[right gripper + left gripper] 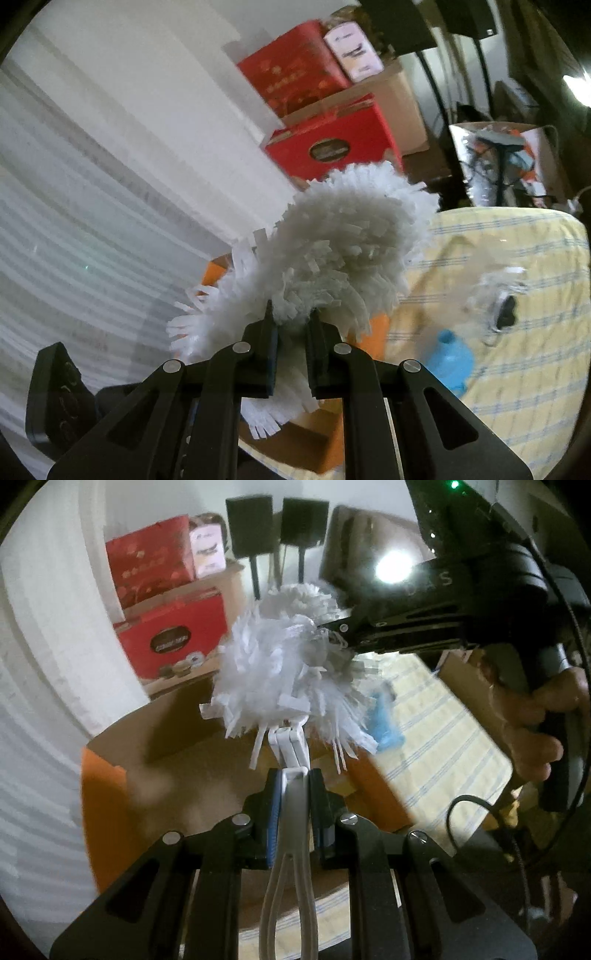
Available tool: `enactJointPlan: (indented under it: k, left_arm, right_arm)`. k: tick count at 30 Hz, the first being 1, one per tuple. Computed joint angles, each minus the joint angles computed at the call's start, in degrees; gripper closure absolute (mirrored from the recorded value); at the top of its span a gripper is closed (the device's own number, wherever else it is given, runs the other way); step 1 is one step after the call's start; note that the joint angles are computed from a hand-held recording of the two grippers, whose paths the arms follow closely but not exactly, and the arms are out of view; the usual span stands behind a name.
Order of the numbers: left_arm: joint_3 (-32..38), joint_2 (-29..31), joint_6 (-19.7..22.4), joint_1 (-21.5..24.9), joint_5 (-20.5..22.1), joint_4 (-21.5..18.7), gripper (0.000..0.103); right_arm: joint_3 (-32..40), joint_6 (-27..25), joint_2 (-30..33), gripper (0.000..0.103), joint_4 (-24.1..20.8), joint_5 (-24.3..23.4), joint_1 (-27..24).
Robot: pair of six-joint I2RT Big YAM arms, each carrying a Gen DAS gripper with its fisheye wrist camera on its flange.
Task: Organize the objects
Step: 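Lift the white duster and carry it over the orange tray box with both tools, then lower the duster into the tray box and open both tools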
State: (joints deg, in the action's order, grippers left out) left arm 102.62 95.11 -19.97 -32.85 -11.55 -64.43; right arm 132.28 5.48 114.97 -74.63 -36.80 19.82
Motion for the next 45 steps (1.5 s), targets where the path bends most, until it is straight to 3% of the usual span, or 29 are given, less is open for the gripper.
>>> enactJointPlan:
  k: [5, 14, 19, 24, 31, 35, 37, 39, 42, 45]
  left_arm:
    - [-2.65, -1.48, 2.51, 2.59, 2.19, -0.34, 0.089]
    - [-5.21, 0.12, 11.28, 6.11, 4.49, -0.68, 0.089]
    - [-3.33, 2.93, 11.55, 7.76, 5.28, -4.49, 0.087]
    - [-4.39, 2.98, 12.45, 8.07, 4.82, -5.42, 0.087]
    - [-7.39, 2.06, 8.63, 9.03, 3.46, -5.88, 0.083]
    - [-9.55, 0.01, 6.79, 9.15, 4.79, -4.16, 0.079]
    - [-10.23, -1.11, 5.8, 8.9, 4.44, -3.56, 0.068]
    - [-10.9, -2.23, 4.88, 8.99, 5.09, -2.23, 0.063]
    - [-11.3, -3.29, 2.97, 8.58, 5.17, -1.07, 0.058]
    - [-11.77, -4.26, 0.8, 8.69, 6.15, 1.57, 0.04]
  right_arm:
    - [1.16, 0.98, 2.55, 0.092, -0.72, -0.49, 2.11]
    - [9.5, 0.21, 9.25, 0.092, -6.36, 1.75, 4.51]
    - [10.56, -0.29, 10.65, 0.093, -8.01, 2.74, 5.09]
    - [8.51, -1.2, 10.37, 0.093, -7.95, 3.83, 5.85]
    - [8.1, -3.07, 10.79, 0.093, -9.7, 4.31, 7.17]
    - [6.75, -4.32, 10.41, 0.088, -11.36, 4.05, 7.83]
    - [5.89, -3.79, 9.84, 0.076, -11.52, 3.06, 7.55]
    - [5.07, -3.45, 9.14, 0.051, -11.0, 2.2, 7.05]
    - [2.39, -4.31, 6.51, 0.047, -8.31, 3.01, 6.16]
    - [1.68, -4.2, 5.14, 0.045, -6.87, 3.32, 5.61]
